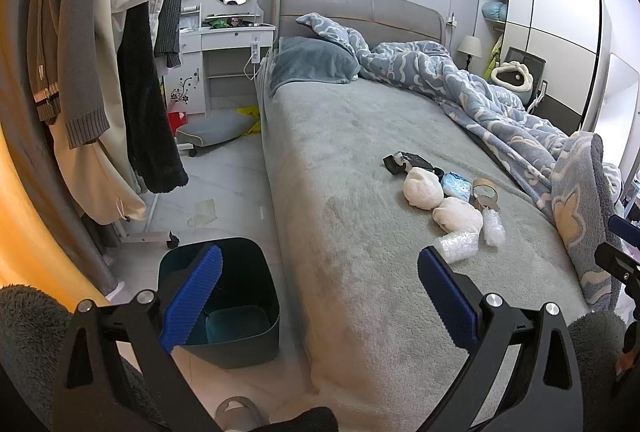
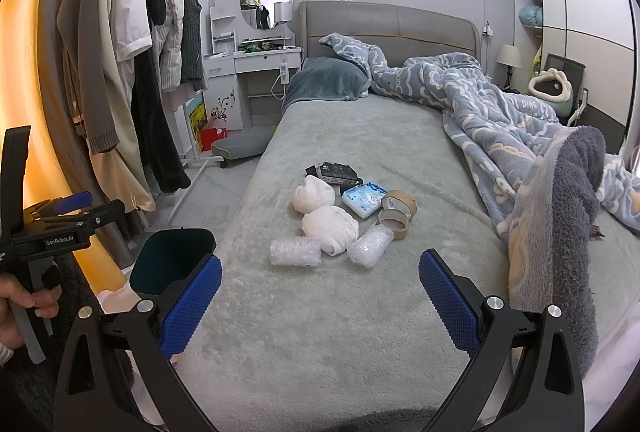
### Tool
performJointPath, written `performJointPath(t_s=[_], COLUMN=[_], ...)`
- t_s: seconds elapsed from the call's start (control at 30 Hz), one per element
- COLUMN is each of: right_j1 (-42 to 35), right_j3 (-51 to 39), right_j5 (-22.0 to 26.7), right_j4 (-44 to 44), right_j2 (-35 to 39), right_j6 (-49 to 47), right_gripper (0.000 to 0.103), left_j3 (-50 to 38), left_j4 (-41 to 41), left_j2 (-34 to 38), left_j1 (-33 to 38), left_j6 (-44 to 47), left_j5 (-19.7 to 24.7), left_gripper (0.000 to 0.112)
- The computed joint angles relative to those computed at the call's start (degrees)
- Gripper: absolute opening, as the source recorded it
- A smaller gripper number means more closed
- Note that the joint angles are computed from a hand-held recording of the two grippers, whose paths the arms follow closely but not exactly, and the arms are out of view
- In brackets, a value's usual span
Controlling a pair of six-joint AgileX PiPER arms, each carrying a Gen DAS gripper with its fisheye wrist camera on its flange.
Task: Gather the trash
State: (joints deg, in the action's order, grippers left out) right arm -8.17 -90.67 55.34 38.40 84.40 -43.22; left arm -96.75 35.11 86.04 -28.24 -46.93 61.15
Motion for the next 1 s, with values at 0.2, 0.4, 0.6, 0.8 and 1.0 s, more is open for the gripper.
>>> performJointPath(t_s=[0.2,0.4,0.6,0.8,1.0], right_j1=[0.1,0.2,0.2,0.4,0.5], right_j3=[-0.1,-0.1,0.0,0.1,0.1], right_j5=[0.0,0.0,-0.1,-0.2,-0.3], right_j4=[-0.2,-0.3,-0.4,-0.6,-0.7], right_j2=[0.0,0.0,0.0,-0.1,-0.1], right_j6=[0.1,0.1,0.1,0.2,0.3], right_gripper=[0.100,0.100,0.100,0.100,0.100], left_j3=[0.2,0.0,-0.1,0.2,-0.2], left_j4=[0.4,0.0,-0.2,0.6,-0.4], left_j2=[-0.1,0.0,0.0,-0.2,0.1], left_j1=[-0.5,-0.2,0.0,-1.0,0.1], left_j6=[-0.5,0.0,0.0,-0.8,0.1], left_j5=[0.3,0.1,0.1,0.5,0.2], left_gripper=[0.100,0.100,0.100,0.100,0.100])
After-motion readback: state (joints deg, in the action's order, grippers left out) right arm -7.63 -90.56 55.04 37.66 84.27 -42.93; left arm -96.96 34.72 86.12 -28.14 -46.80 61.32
